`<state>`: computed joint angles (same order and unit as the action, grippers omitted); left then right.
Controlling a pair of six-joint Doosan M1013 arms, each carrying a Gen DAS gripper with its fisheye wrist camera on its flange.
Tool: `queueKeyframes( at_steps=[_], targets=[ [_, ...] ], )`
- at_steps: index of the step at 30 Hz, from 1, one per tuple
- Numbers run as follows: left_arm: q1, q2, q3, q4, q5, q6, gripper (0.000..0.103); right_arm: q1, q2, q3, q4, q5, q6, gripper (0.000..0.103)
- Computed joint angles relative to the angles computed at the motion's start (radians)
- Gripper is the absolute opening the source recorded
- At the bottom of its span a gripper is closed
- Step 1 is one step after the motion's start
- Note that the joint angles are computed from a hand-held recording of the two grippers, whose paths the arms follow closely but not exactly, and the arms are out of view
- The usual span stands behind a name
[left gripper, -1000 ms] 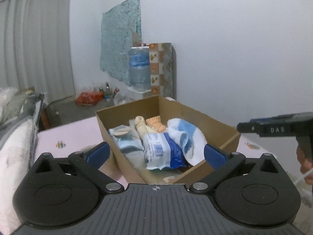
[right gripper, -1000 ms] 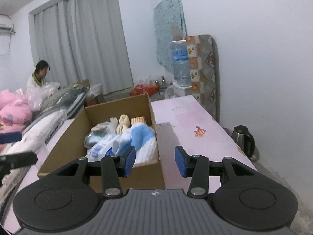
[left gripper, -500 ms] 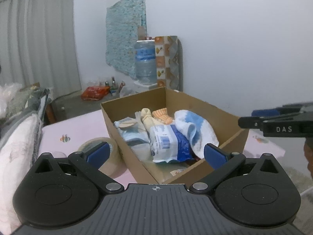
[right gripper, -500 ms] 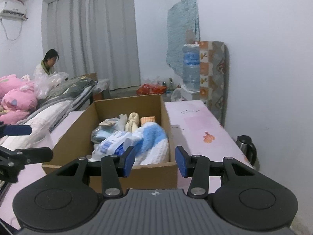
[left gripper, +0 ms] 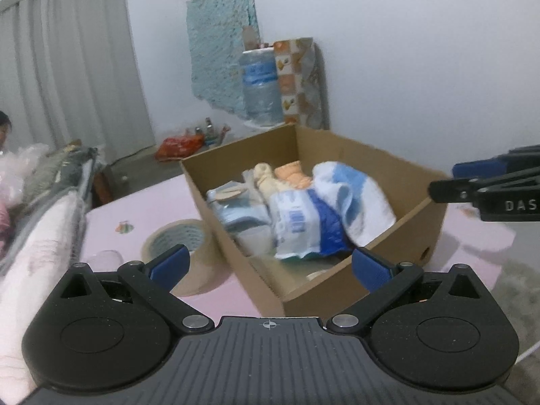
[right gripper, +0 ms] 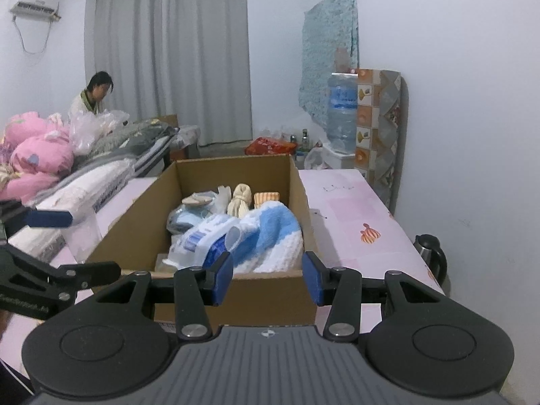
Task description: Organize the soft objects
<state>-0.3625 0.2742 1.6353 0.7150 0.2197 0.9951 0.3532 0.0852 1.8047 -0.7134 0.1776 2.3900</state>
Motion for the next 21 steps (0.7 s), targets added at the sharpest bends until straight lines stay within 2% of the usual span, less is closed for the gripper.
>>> queueKeyframes(
  at_steps=[4, 7, 13, 17, 21],
  targets=[
    [-0.004, -0.003, 0.005, 0.053, 0.003, -0.048, 0.103, -0.002, 0.003, 0.002, 0.068, 0.006, -0.054, 0.043],
    [-0.008, -0.011, 0.013, 0.109, -0.002, -0.095, 0.103, -0.002, 0.003, 0.004, 0.071, 0.008, -0.049, 0.043],
    [-0.005, -0.016, 0.012, 0.089, -0.009, -0.075, 0.103, -0.003, 0.002, 0.007, 0.106, -0.007, -0.085, 0.043],
    [-0.004, -0.020, 0.015, 0.066, -0.011, -0.056, 0.103, 0.004, 0.001, 0.008, 0.073, -0.006, -0.061, 0.043],
    [-0.005, -0.022, 0.015, 0.072, -0.011, -0.059, 0.103, 0.006, 0.000, 0.006, 0.112, -0.005, -0.107, 0.043]
  ],
)
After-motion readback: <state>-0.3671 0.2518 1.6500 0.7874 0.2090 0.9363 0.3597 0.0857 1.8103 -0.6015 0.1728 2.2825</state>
